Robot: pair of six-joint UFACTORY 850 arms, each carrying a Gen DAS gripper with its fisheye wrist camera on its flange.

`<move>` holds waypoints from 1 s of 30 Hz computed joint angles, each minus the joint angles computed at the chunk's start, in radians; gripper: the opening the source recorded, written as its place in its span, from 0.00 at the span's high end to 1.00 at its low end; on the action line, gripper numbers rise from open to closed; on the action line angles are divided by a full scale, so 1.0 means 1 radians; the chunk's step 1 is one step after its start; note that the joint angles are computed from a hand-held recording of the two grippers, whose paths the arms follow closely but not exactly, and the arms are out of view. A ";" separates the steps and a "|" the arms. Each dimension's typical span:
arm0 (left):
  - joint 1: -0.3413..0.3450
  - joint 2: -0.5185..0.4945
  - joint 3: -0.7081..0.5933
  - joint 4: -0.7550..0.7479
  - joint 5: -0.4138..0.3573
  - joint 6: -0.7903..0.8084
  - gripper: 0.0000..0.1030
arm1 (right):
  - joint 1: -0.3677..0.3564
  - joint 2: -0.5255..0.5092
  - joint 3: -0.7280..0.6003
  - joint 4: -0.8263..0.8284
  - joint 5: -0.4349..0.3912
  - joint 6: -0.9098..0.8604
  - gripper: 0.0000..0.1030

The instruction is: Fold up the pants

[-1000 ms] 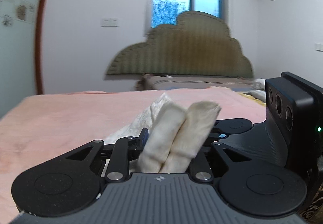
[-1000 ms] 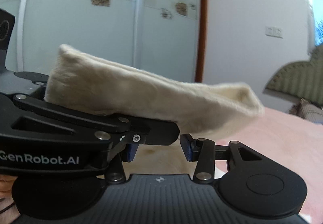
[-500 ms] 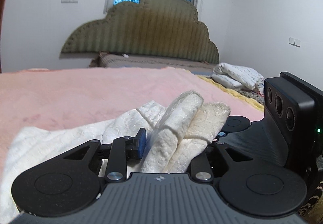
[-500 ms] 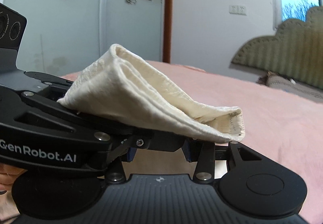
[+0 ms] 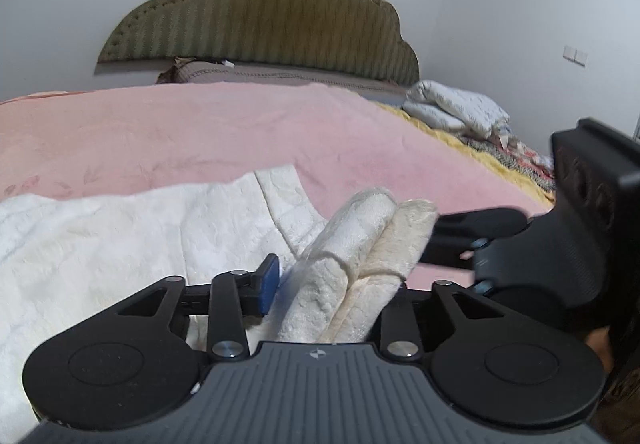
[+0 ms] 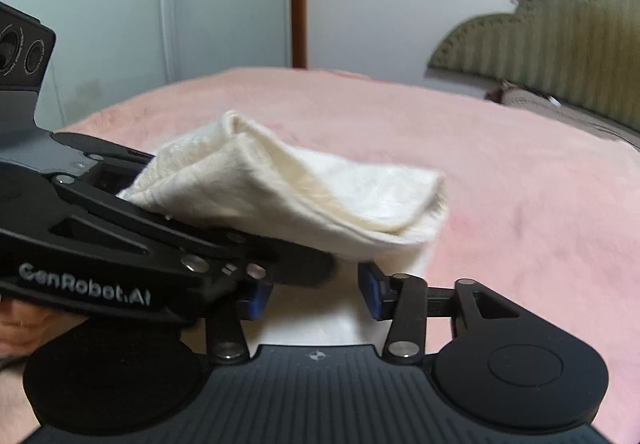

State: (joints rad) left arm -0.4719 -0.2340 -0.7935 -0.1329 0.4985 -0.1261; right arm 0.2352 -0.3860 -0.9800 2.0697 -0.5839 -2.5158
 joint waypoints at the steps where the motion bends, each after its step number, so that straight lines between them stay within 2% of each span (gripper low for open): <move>1: 0.005 0.004 0.006 0.054 -0.002 -0.050 0.57 | -0.008 0.013 0.013 0.001 0.016 0.000 0.53; 6: 0.039 0.030 0.026 0.320 -0.012 -0.317 0.45 | -0.060 0.069 0.060 -0.011 0.084 0.062 0.52; 9: 0.089 0.071 0.062 0.588 0.040 -0.622 0.37 | -0.069 0.099 0.082 0.129 0.162 -0.023 0.52; 11: 0.117 0.109 0.089 0.637 0.085 -0.699 0.33 | -0.073 0.115 0.090 0.221 0.166 -0.063 0.52; 13: 0.127 0.154 0.120 0.518 0.094 -0.613 0.29 | -0.071 0.125 0.094 0.281 0.130 -0.071 0.52; 17: 0.143 0.210 0.133 0.100 0.011 -0.217 0.23 | -0.026 0.118 0.064 0.265 0.062 -0.068 0.52; 19: 0.161 0.203 0.117 -0.110 -0.026 -0.008 0.23 | 0.014 0.102 0.032 0.217 0.061 -0.071 0.52; 22: 0.172 0.167 0.077 -0.391 -0.066 0.262 0.23 | 0.086 0.057 -0.042 0.138 0.109 -0.058 0.52; 25: 0.195 0.135 0.048 -0.415 -0.134 0.281 0.23 | 0.130 -0.007 -0.130 -0.066 0.161 0.106 0.45; 27: 0.205 0.110 0.036 -0.339 -0.183 0.237 0.23 | 0.163 -0.043 -0.175 -0.174 0.255 0.195 0.43; 29: 0.195 0.085 0.042 -0.344 -0.171 0.315 0.21 | 0.178 -0.053 -0.169 -0.163 0.336 0.129 0.42; 30: 0.179 0.072 0.045 -0.405 -0.145 0.414 0.21 | 0.171 -0.049 -0.152 -0.123 0.335 0.080 0.36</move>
State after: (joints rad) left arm -0.2930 -0.1616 -0.7485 -0.5381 0.3534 0.2875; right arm 0.4059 -0.4354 -1.1318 1.9469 -0.2493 -2.4358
